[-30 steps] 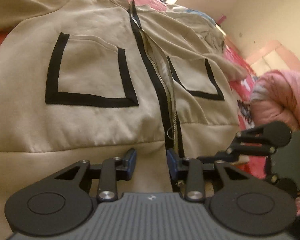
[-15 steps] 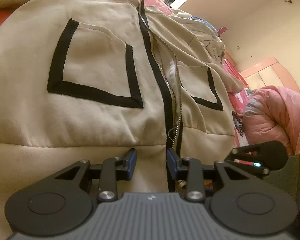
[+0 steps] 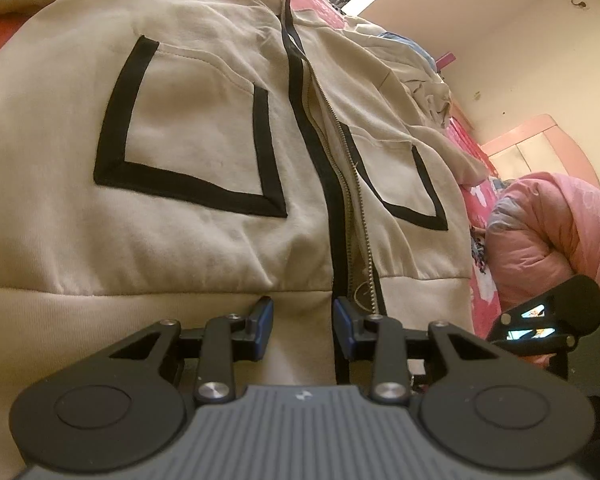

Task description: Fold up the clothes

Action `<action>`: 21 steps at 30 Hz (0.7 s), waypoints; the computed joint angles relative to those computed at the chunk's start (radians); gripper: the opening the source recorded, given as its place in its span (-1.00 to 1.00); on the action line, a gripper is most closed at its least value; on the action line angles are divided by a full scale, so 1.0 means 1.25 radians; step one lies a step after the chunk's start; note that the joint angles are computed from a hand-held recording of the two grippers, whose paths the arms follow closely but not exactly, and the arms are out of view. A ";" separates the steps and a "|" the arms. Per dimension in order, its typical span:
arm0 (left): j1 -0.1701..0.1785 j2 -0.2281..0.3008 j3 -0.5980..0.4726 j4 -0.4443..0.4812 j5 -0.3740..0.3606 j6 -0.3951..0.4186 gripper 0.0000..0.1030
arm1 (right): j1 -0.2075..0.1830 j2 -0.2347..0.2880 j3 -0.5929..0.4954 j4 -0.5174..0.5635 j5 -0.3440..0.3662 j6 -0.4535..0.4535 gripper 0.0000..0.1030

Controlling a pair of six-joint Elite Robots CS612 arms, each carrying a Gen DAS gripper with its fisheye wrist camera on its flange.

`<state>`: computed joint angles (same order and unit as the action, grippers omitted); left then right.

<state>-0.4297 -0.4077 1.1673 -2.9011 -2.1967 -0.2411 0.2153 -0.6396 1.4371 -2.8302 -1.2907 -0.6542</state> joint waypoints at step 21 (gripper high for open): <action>-0.032 0.012 -0.057 -0.108 0.007 0.064 -0.16 | -0.037 0.007 0.070 -0.310 -0.107 0.410 -0.68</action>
<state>-0.4697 -0.3923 1.0966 -3.0361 -2.1876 -0.1612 0.1689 -0.6315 1.5241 -3.2174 -1.4239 -0.1411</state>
